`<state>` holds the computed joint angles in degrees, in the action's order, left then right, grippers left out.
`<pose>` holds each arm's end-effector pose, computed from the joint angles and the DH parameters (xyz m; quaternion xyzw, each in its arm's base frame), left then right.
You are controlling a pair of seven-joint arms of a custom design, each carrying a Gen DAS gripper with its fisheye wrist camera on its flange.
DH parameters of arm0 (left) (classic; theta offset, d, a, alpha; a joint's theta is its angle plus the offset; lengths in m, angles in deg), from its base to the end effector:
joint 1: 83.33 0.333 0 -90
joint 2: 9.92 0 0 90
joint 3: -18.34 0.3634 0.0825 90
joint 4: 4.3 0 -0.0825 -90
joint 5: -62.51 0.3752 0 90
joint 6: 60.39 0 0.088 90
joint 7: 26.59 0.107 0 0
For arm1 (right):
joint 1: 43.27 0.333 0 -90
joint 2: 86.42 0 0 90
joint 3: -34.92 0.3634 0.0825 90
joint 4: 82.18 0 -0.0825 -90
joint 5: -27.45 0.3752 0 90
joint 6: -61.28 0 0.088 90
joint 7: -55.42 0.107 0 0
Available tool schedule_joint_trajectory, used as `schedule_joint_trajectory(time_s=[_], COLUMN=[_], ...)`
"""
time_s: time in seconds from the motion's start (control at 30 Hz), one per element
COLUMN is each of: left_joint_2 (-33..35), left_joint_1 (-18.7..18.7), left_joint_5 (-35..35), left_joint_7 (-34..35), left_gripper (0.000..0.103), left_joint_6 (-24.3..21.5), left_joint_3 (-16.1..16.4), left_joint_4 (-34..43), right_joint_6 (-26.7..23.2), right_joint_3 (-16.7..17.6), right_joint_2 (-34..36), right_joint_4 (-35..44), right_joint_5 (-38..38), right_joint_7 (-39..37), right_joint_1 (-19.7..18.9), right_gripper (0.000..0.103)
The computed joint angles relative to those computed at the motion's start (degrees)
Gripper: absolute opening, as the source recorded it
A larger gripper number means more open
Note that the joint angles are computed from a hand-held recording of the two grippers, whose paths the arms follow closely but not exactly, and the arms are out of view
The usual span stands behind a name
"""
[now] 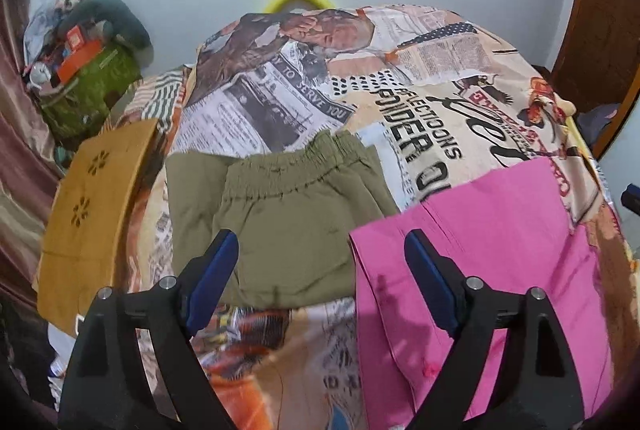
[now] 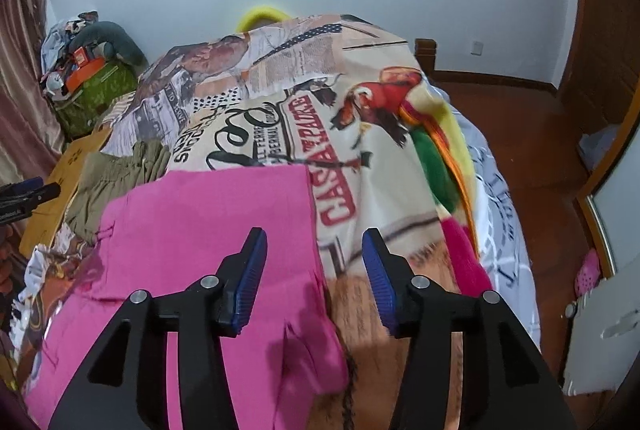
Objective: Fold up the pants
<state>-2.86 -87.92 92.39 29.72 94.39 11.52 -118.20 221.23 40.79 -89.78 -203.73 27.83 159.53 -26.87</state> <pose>0.6059 -0.1363 0.5182 -0.6635 0.6724 -0.1978 0.2618 0.5250 0.2161 0.5747 -0.7050 0.6132 -0.1613 0.3177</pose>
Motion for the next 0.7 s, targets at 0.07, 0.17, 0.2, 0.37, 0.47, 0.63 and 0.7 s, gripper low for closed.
schedule_joint_trajectory(time_s=[0.07, 0.17, 0.2, 0.37, 0.47, 0.63, 0.7], left_joint_2=[1.8, 4.0, 4.8, 8.3, 9.7, 12.7, 13.5], left_joint_1=[0.4, 1.4, 1.3, 0.9, 1.3, 2.0, 2.3], left_joint_5=[-2.6, -8.9, -9.9, -11.8, -13.5, -17.5, -19.0], left_joint_7=[2.5, 7.6, 8.4, 10.5, 12.2, 15.3, 16.3], left_gripper=[0.085, 0.085, 0.085, 0.085, 0.085, 0.085, 0.085], left_joint_6=[0.2, -0.1, -0.8, -1.3, -1.5, -3.4, -3.3], left_joint_3=[-0.6, -1.8, -1.9, -1.6, -1.8, -2.9, -3.3], left_joint_4=[1.3, 2.6, 3.3, 5.1, 5.6, 7.8, 8.3], right_joint_6=[-0.6, -0.7, -0.7, -1.0, -1.4, -2.5, -3.1], right_joint_3=[0.0, -0.4, -0.7, -1.5, -1.9, -3.7, -3.5], right_joint_2=[1.2, 4.1, 4.9, 8.6, 11.3, 15.8, 17.3], right_joint_4=[1.5, 3.9, 4.5, 7.0, 9.2, 13.5, 15.1], right_joint_5=[-0.1, 0.1, -0.2, 2.2, 3.1, -0.1, 0.8], right_joint_7=[-0.1, -0.1, 0.5, -0.2, -1.4, -0.8, -2.0], right_joint_1=[0.1, 0.5, 0.7, 1.5, 2.1, 4.0, 4.0], right_gripper=[0.046, 0.046, 0.046, 0.046, 0.046, 0.046, 0.046])
